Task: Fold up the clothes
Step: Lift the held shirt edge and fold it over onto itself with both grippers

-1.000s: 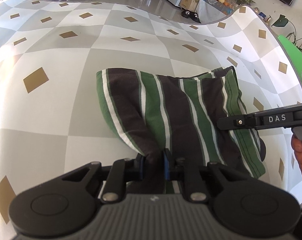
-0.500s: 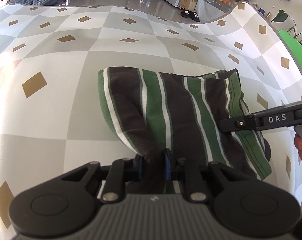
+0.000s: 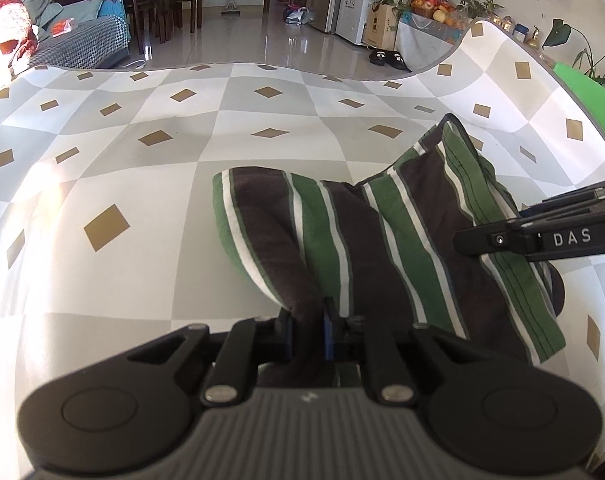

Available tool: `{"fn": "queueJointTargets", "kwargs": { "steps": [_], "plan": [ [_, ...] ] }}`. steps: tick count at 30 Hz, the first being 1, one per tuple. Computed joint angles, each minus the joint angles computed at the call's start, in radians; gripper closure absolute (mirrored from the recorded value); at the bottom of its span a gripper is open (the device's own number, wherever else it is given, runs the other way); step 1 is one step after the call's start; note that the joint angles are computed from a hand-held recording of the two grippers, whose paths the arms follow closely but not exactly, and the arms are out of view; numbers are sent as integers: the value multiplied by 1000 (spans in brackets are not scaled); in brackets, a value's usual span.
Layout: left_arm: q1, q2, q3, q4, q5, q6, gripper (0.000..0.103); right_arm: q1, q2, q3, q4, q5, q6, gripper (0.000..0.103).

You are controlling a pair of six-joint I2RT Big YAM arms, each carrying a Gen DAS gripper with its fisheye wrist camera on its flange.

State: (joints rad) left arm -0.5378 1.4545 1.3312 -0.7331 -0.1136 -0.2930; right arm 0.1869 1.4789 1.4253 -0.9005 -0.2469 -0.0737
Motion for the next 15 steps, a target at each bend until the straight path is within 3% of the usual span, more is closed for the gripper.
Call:
{"fn": "queueJointTargets", "kwargs": {
  "steps": [6, 15],
  "plan": [
    [-21, -53, -27, 14, -75, 16, 92, 16, -64, -45, 47, 17, -22, 79],
    [-41, -96, -63, -15, -117, -50, 92, 60, -137, -120, 74, 58, -14, 79]
  ]
}}
